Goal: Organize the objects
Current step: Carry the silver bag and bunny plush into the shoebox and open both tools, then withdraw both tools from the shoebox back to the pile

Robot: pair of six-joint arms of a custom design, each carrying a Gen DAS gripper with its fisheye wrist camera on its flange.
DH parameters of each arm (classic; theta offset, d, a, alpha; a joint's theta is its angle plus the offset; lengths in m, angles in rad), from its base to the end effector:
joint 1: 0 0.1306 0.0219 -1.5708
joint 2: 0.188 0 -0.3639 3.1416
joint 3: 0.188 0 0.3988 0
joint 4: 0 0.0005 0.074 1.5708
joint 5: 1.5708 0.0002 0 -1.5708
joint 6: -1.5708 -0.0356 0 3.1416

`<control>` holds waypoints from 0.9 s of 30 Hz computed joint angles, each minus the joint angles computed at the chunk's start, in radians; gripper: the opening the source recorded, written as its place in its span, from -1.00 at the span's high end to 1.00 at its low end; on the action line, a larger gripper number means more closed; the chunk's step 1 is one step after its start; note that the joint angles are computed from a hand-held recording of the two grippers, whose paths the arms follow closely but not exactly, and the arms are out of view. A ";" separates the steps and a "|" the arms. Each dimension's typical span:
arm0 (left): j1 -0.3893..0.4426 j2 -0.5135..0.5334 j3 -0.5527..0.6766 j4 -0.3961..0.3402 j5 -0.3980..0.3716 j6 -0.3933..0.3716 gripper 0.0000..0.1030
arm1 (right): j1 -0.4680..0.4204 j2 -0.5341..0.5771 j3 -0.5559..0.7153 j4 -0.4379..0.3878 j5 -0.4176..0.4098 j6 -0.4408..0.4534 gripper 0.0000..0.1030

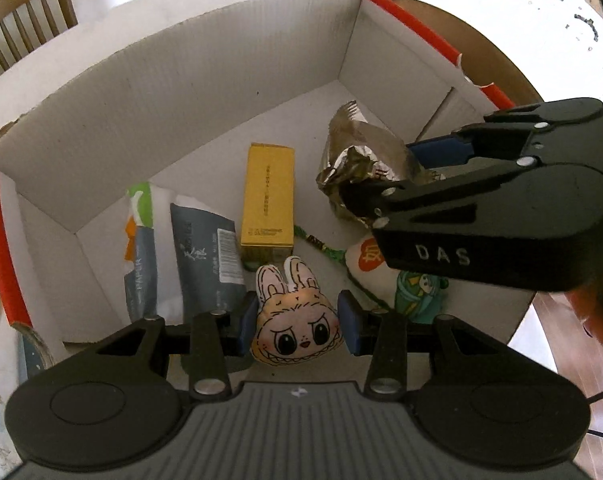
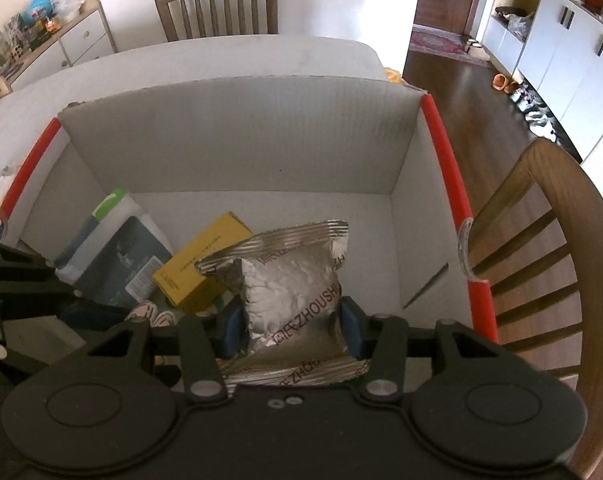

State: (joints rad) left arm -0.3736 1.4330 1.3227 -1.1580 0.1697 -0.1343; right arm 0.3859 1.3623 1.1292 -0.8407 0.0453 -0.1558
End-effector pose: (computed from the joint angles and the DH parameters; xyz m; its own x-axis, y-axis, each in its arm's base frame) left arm 0.4341 -0.1772 0.3459 -0.8263 0.4657 -0.3168 0.5219 0.8445 -0.1199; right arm 0.4219 0.1691 0.3059 -0.8598 -0.1820 -0.4772 -0.2253 0.9737 0.0346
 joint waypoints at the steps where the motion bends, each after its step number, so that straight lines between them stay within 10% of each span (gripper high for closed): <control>1: -0.002 0.007 0.007 -0.011 -0.002 0.002 0.18 | -0.001 0.001 -0.001 0.002 0.001 0.004 0.07; 13: 0.016 -0.047 -0.034 0.020 0.027 0.019 -0.23 | -0.013 -0.049 -0.013 0.020 -0.005 0.024 -0.17; 27: 0.069 -0.213 -0.116 0.096 0.107 0.049 -0.23 | -0.007 -0.168 -0.018 0.001 -0.025 -0.006 -0.17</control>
